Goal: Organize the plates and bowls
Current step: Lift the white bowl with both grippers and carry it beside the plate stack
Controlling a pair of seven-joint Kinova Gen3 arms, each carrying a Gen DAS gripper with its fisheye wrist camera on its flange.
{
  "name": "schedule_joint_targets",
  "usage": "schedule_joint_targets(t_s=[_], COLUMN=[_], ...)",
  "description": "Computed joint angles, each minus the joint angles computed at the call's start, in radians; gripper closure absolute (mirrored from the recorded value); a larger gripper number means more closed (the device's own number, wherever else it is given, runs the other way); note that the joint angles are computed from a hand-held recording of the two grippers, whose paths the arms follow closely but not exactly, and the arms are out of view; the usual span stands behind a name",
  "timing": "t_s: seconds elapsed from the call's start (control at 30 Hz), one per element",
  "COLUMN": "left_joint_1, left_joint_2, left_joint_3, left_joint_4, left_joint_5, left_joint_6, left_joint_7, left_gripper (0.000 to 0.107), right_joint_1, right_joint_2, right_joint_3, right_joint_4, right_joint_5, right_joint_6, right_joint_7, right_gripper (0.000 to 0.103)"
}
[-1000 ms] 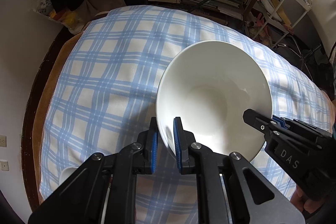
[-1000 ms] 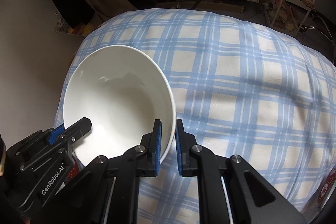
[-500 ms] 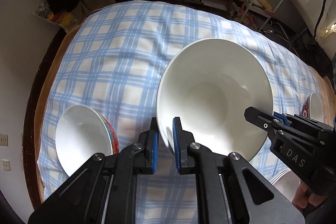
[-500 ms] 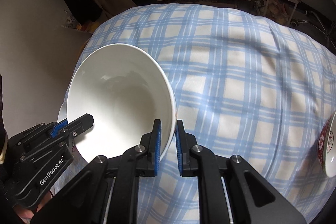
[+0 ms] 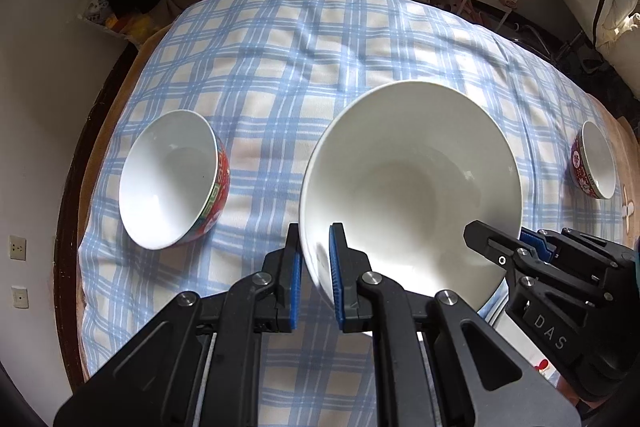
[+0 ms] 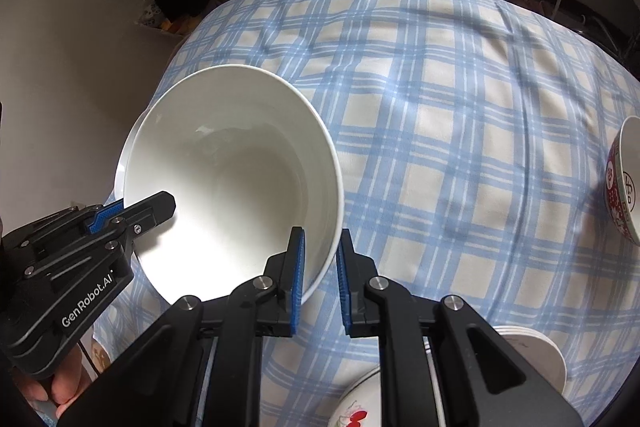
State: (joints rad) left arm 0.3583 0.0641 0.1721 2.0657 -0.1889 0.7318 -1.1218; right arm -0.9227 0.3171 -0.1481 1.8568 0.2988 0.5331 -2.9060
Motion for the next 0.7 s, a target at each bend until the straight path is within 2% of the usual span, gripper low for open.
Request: schedule_joint_targets(t_s=[0.2,0.3,0.5,0.7], left_joint_1=[-0.002,-0.016,-0.035,-0.020], left_joint_2=[-0.027,-0.029,-0.011,-0.010], left_joint_3=[0.005,0.002,-0.005,0.000], left_joint_4=[0.050,0.076,0.115,0.135], left_joint_5=[0.015,0.058,0.112,0.080], left_joint_6=[0.002,-0.005,-0.033,-0.065], left_joint_7=[0.009,-0.026,-0.079,-0.058], left_gripper=[0.095,0.095,0.095,0.094], right_joint_1=[-0.028,-0.033,-0.006,-0.002], right_joint_2=[-0.001,0.005,0.042,0.050], right_joint_3=[-0.011,-0.018,-0.040,-0.032], right_joint_4=[-0.005,-0.015,-0.008,0.014], right_joint_5=[0.005,0.005,-0.049,-0.087], right_joint_6=[0.025,0.046,0.020,-0.021], right_joint_7=[-0.012,-0.011,0.043,0.082], right_gripper=[0.086,0.086,0.086,0.086])
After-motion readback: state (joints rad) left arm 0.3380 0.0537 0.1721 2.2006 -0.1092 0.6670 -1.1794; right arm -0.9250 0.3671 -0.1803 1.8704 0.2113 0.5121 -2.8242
